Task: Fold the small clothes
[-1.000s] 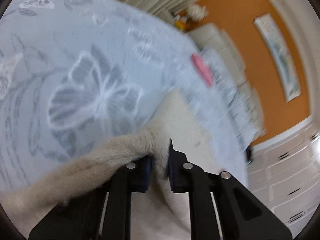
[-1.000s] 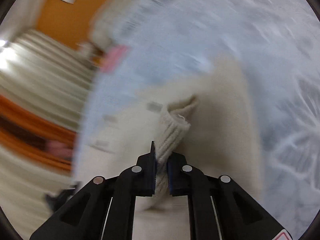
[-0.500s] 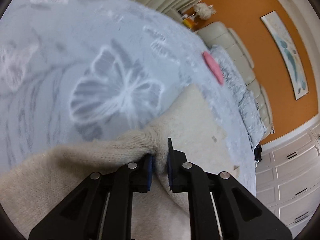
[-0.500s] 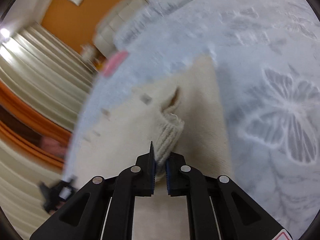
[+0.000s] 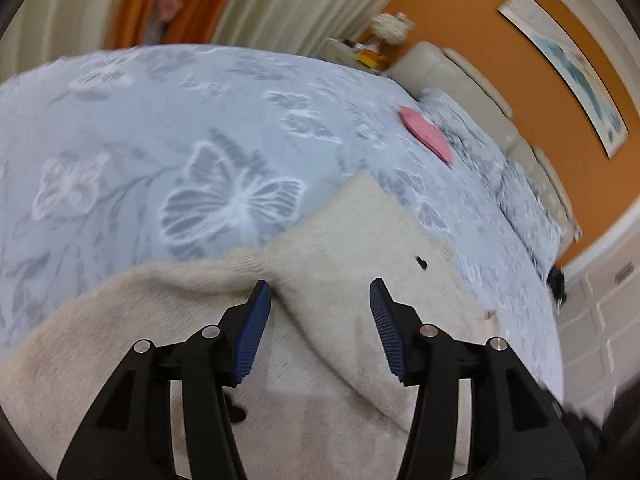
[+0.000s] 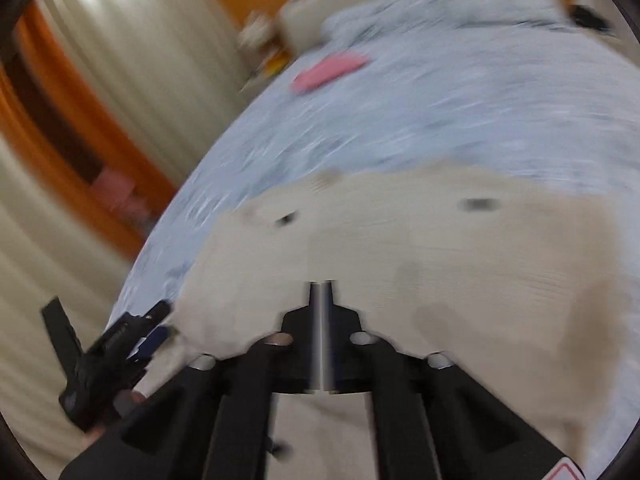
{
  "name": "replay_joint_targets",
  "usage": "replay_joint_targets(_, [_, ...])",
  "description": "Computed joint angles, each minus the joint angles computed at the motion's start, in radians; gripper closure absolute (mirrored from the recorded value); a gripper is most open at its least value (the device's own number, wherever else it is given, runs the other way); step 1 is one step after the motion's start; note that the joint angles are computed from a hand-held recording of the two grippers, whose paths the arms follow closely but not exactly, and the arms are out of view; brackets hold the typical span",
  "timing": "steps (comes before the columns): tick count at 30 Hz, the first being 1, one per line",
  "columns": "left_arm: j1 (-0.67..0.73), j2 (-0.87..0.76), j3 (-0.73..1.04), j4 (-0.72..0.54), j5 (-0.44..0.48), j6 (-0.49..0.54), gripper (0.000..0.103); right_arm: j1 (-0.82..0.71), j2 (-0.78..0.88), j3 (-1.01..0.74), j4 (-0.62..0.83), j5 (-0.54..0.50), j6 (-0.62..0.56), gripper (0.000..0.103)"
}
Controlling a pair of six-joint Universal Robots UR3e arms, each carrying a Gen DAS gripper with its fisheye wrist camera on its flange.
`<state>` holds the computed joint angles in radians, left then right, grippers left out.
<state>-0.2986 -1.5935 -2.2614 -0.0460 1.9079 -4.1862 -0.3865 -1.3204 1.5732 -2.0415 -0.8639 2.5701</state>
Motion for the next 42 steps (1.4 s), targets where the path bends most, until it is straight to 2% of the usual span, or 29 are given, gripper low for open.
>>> replay_joint_targets(3, [0.083, -0.081, -0.008, 0.042, -0.088, 0.064, 0.057, 0.162, 0.169, -0.138, -0.086, -0.108, 0.094, 0.103])
replay_joint_targets(5, [0.100, -0.121, -0.011, 0.088, -0.094, 0.090, 0.059, 0.226, 0.303, -0.257, -0.127, -0.217, 0.137, 0.103])
replay_joint_targets(7, [0.083, -0.132, 0.040, 0.026, -0.064, 0.111, 0.059, 0.207, 0.328, -0.310, -0.088, -0.168, 0.188, 0.103])
replay_joint_targets(10, [0.085, -0.132, 0.048, 0.018, -0.061, 0.095, 0.057, 0.163, 0.247, -0.222, -0.165, -0.080, 0.174, 0.103])
replay_joint_targets(11, [0.092, -0.137, 0.049, 0.025, -0.066, 0.092, 0.056, 0.175, 0.267, -0.240, -0.169, -0.108, 0.169, 0.103])
replay_joint_targets(12, [0.095, -0.147, 0.055, 0.030, -0.067, 0.090, 0.055, 0.200, 0.328, -0.299, -0.131, -0.193, 0.154, 0.103])
replay_joint_targets(13, [0.093, -0.159, 0.057, 0.039, -0.062, 0.086, 0.054, 0.213, 0.366, -0.323, -0.138, -0.226, 0.180, 0.103])
replay_joint_targets(14, [0.082, -0.167, 0.066, 0.035, -0.045, 0.083, 0.054, 0.193, 0.363, -0.319, -0.121, -0.189, 0.168, 0.103])
replay_joint_targets(16, [0.062, -0.156, 0.092, -0.018, -0.019, 0.094, 0.055, 0.149, 0.256, -0.226, -0.142, -0.157, 0.191, 0.103])
replay_joint_targets(18, [0.056, -0.082, 0.073, -0.008, 0.003, 0.077, 0.058, 0.063, 0.093, -0.066, -0.174, -0.078, 0.122, 0.101])
replay_joint_targets(21, [0.052, 0.014, 0.117, 0.035, -0.027, 0.172, 0.055, -0.053, -0.068, 0.073, -0.162, -0.070, 0.022, 0.101])
replay_joint_targets(22, [0.057, 0.012, 0.144, 0.029, -0.057, 0.209, 0.054, -0.072, -0.071, 0.076, -0.142, -0.072, 0.003, 0.101])
replay_joint_targets(23, [0.085, -0.018, 0.193, 0.021, -0.154, 0.269, 0.053, -0.081, -0.050, 0.053, -0.109, -0.088, -0.025, 0.101])
replay_joint_targets(24, [0.101, -0.067, 0.252, -0.009, -0.208, 0.306, 0.053, -0.073, -0.019, 0.035, -0.118, -0.114, -0.031, 0.101])
replay_joint_targets(25, [0.109, -0.123, 0.313, -0.053, -0.229, 0.344, 0.053, -0.064, 0.033, 0.006, -0.140, -0.146, -0.035, 0.101])
replay_joint_targets(26, [0.108, -0.183, 0.378, -0.104, -0.222, 0.382, 0.052, -0.043, 0.093, -0.039, -0.169, -0.187, -0.009, 0.101])
replay_joint_targets(27, [0.107, -0.269, 0.457, -0.184, -0.164, 0.425, 0.052, -0.051, 0.163, -0.072, -0.229, -0.263, 0.021, 0.101])
replay_joint_targets(28, [0.112, -0.313, 0.495, -0.232, -0.136, 0.430, 0.054, -0.063, 0.216, -0.094, -0.266, -0.284, 0.041, 0.103])
replay_joint_targets(29, [0.145, -0.355, 0.504, -0.274, -0.154, 0.441, 0.060, -0.116, 0.238, -0.106, -0.241, -0.231, 0.034, 0.103])
replay_joint_targets(30, [0.181, -0.368, 0.471, -0.252, -0.186, 0.450, 0.064, -0.187, 0.241, -0.117, -0.179, -0.161, 0.042, 0.103])
replay_joint_targets(31, [0.205, -0.356, 0.417, -0.168, -0.204, 0.492, 0.065, -0.218, 0.236, -0.126, -0.144, -0.137, 0.048, 0.103])
replay_joint_targets(33, [0.211, -0.322, 0.402, -0.160, -0.199, 0.532, 0.067, -0.235, 0.183, -0.090, -0.162, -0.132, 0.025, 0.103])
replay_joint_targets(35, [0.247, -0.274, 0.355, -0.078, -0.256, 0.526, 0.062, -0.240, 0.147, -0.062, -0.179, -0.122, -0.003, 0.099])
replay_joint_targets(36, [0.261, -0.274, 0.362, -0.077, -0.277, 0.516, 0.060, -0.242, 0.158, -0.079, -0.167, -0.115, -0.001, 0.098])
replay_joint_targets(38, [0.290, -0.312, 0.443, -0.150, -0.320, 0.507, 0.047, -0.243, 0.200, -0.134, -0.147, -0.111, 0.030, 0.096])
replay_joint_targets(40, [0.310, -0.381, 0.561, -0.276, -0.322, 0.518, 0.036, -0.246, 0.221, -0.158, -0.176, -0.134, 0.091, 0.088])
replay_joint_targets(42, [0.327, -0.437, 0.638, -0.376, -0.284, 0.480, 0.036, -0.254, 0.244, -0.159, -0.231, -0.137, 0.129, 0.071])
